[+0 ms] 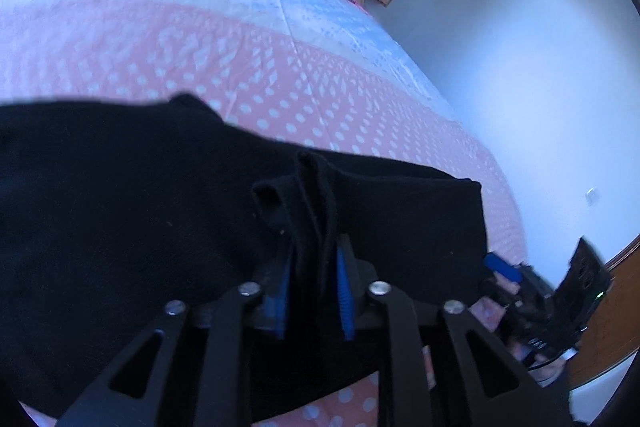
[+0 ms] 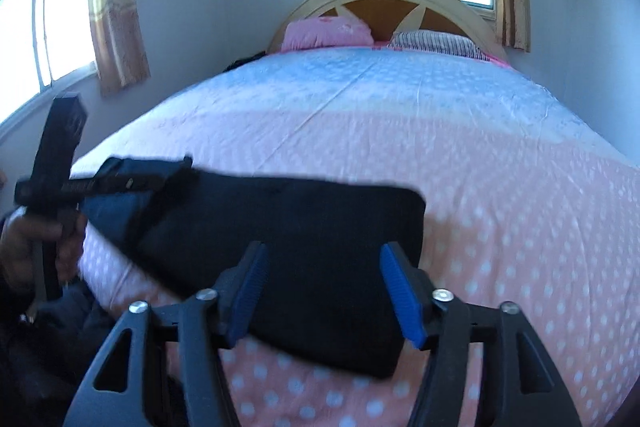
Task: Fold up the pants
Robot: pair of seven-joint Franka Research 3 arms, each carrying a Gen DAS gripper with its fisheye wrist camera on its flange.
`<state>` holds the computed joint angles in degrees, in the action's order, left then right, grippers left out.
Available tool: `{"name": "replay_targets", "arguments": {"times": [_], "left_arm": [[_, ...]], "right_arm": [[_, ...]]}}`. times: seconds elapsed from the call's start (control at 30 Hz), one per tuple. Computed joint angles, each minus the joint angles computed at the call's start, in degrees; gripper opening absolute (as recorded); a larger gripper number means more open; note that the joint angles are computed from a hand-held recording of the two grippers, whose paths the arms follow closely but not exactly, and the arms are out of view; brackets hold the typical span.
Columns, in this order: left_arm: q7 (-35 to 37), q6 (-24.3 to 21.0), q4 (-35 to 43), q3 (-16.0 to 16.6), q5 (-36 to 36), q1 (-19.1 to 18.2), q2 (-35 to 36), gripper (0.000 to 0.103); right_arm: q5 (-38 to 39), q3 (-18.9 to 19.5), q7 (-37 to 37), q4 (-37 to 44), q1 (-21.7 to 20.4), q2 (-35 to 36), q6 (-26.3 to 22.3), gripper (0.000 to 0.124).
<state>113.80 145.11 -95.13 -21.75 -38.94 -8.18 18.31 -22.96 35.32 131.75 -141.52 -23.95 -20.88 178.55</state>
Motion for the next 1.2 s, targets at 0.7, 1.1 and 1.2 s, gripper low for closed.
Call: {"name": "replay_targets", "arguments": {"times": [0.7,1.1,1.2], "left_arm": [[3.5,13.4,-4.2,-2.3,9.2,3.3,-2.9,0.071],[-9.4,20.3,-10.2,9.8,24.3,3.2,-7.5,0.078],[-15.7,20.2,-9.7,11.5,29.6,4.5,-6.2,0.078]], "right_arm": [[-25.0,-0.3,17.2,9.5,3.7,6.7,-9.6,0.064],[-26.6,-5.0,7.1,28.2,19.4,28.0,-12.2,0.064],[-24.0,-5.9,4.3,32.6,22.7,32.7,-17.4,0.064]]}}
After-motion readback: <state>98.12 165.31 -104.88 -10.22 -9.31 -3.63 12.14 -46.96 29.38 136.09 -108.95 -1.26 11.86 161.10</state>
